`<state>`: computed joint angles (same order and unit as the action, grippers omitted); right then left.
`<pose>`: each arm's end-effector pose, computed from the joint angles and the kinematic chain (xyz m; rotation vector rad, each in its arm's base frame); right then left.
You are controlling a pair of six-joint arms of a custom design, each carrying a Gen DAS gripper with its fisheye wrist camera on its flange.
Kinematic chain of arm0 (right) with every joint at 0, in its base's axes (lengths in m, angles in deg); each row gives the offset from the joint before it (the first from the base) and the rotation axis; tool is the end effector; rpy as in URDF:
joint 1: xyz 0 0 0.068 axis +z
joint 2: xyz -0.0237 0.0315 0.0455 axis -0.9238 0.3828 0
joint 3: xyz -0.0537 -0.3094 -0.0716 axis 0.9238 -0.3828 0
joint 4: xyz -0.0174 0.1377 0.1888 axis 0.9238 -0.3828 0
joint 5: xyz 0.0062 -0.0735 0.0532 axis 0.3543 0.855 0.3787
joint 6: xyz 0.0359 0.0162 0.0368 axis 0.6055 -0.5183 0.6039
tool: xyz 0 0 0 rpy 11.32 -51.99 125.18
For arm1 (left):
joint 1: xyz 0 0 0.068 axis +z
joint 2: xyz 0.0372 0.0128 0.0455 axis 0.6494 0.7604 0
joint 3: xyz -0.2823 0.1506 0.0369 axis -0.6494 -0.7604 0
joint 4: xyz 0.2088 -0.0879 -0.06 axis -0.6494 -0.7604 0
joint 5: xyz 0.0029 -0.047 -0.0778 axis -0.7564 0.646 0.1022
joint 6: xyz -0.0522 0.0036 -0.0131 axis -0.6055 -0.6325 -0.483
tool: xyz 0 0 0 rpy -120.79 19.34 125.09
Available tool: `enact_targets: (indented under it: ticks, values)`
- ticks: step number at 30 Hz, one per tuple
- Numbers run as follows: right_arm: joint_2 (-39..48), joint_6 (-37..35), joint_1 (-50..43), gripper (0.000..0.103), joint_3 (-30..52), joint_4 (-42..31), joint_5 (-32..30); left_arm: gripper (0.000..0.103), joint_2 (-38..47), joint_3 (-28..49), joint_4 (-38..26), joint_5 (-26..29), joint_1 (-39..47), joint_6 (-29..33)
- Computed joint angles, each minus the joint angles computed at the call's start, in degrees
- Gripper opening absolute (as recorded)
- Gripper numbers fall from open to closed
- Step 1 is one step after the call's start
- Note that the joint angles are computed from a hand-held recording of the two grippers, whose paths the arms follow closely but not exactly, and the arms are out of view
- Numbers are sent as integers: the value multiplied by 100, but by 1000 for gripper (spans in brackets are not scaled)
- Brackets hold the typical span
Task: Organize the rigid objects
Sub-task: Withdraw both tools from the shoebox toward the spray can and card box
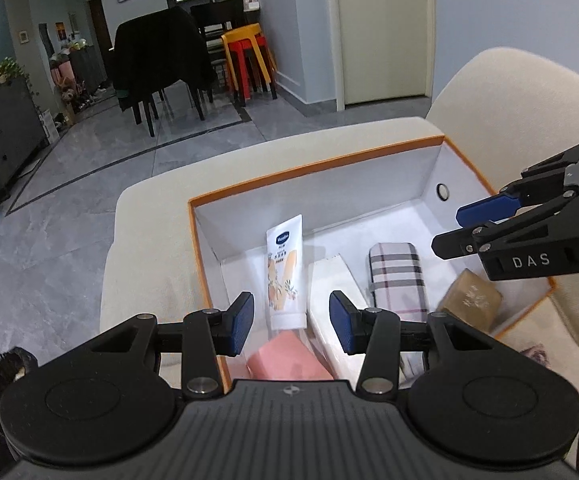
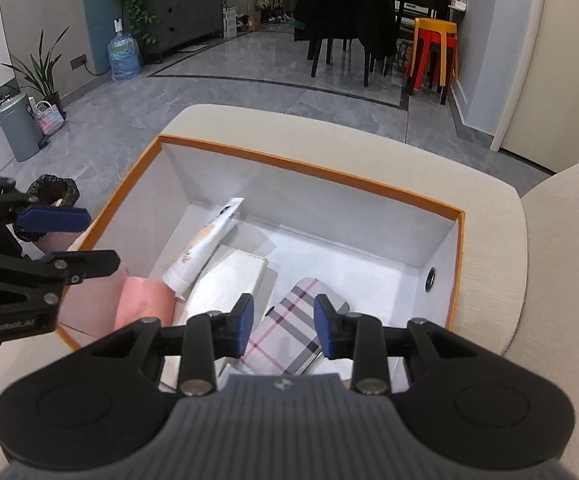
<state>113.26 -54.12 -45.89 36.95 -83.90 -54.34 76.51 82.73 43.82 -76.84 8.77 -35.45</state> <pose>0.3340 0.1357 0.2695 -0.5191 2.3649 0.2702 0.2429 -0.1387 0.3120 0.3793 2.3010 -0.0025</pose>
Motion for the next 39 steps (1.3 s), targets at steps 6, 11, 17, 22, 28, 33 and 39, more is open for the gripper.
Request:
enact_targets:
  ticks: [6,11,17,22,28,33,39]
  values:
    - [-424,-20,151,36,-387,73,54,52,-790,-569,66,342,212,-137]
    - [-942,74,188,38,-937,344,-135,52,-1441,-1055,109,449,346,-260]
    - [-1556,330,277,39,-1527,585,-306,53,-1965,-1503,55,417,309,-428]
    - [-2054,542,441,43,-2138,871,-239,58,-2463,-2161,279,-53,-130,-765]
    - [-2500,845,581,47,-3256,1524,-63,58,-2989,-3029,441,-920,-1272,-1469]
    - [-2609,1189,472,49,-4428,2374,53,59,-3080,-3424,487,-991,-1924,-1972]
    - [-2608,1439,397,51,-5251,3077,471,62,-3090,-3640,417,-886,-2170,-2355]
